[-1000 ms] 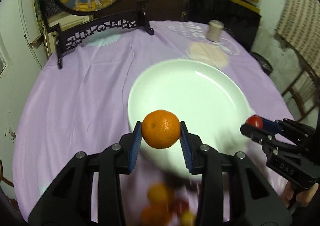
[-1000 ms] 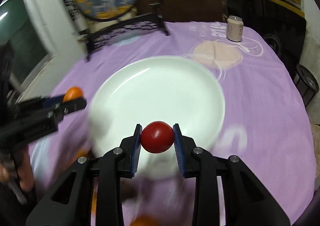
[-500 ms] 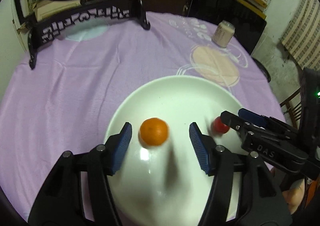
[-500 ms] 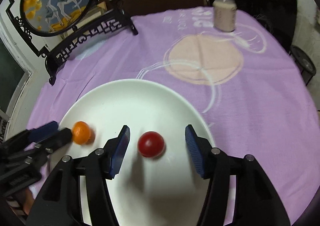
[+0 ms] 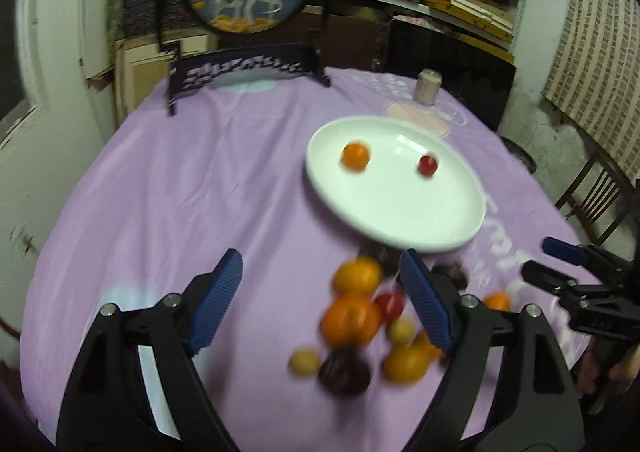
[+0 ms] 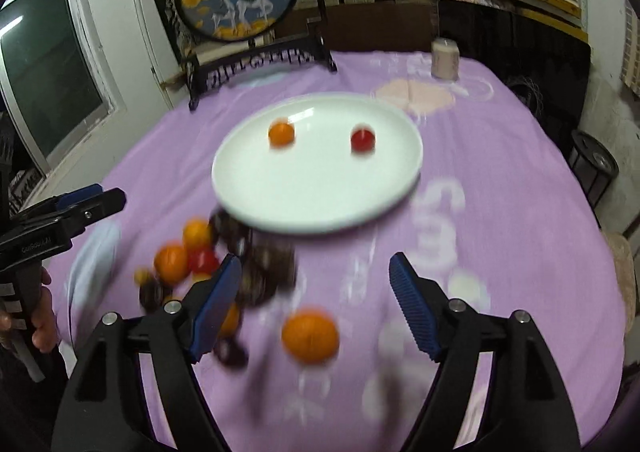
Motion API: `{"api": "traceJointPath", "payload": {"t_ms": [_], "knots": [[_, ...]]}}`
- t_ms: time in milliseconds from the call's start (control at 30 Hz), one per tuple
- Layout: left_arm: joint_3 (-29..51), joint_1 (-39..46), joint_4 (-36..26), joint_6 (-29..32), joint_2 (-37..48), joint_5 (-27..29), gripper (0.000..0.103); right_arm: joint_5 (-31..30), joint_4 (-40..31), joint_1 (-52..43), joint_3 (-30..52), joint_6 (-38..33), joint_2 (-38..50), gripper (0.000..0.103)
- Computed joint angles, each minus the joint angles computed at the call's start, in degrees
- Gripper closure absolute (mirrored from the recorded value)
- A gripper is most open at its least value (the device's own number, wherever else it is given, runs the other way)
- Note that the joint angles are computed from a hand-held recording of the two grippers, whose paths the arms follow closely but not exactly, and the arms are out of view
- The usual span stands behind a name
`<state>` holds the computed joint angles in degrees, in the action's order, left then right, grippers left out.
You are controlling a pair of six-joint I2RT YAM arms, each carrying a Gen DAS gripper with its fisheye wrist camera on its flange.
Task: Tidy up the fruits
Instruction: 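Lower the tomato and tangerine onto the white plate and open both tools, then grasp a large orange with the right tool while the left tool grasps a dark mangosteen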
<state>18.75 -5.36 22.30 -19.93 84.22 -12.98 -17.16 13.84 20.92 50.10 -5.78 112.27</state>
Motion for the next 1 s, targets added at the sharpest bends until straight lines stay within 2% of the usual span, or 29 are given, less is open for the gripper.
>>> {"api": "traceJointPath", "payload": {"t_ms": [133, 333, 500, 600, 667, 700, 900, 1000], "knots": [[-6.0, -1.0, 1.3, -1.1, -1.8, -0.1, 0.020, 2.0, 1.3, 0.4, -4.9, 0.5, -1.7, 0.026], [-10.5, -3.5, 2.8, -2.9, -2.5, 0.2, 0.020, 5.6, 3.5, 3.1, -8.1, 0.5, -2.1, 0.026], [-12.4, -6.1, 4.9, -4.4, -0.4, -0.9, 0.020, 10.7, 5.1, 5.9, -6.5, 0.1, 2.3, 0.026], [-12.9, -5.6, 6.7, -5.1, 2.0, -0.1, 0.020, 11.2, 7.9, 6.2, -5.1, 0.2, 5.7, 0.027], [-13.1, -5.6, 7.6, -5.3, 2.9, 0.5, 0.020, 9.1, 7.2, 5.7, -3.0, 0.3, 8.0, 0.056], [-13.0, -5.6, 8.2, -5.3, 3.8, 0.9, 0.020, 7.6, 5.1, 5.3, -1.1, 0.4, 9.3, 0.062], [-10.8, -6.2, 10.1, -6.0, 9.6, 1.4, 0.020, 4.4, 5.6, 3.9, -4.2, 0.3, 6.3, 0.063], [-9.0, -6.7, 11.4, -6.4, 13.4, 2.2, 0.024, 3.8, 5.5, 3.0, -5.3, 0.4, 4.9, 0.062]]}}
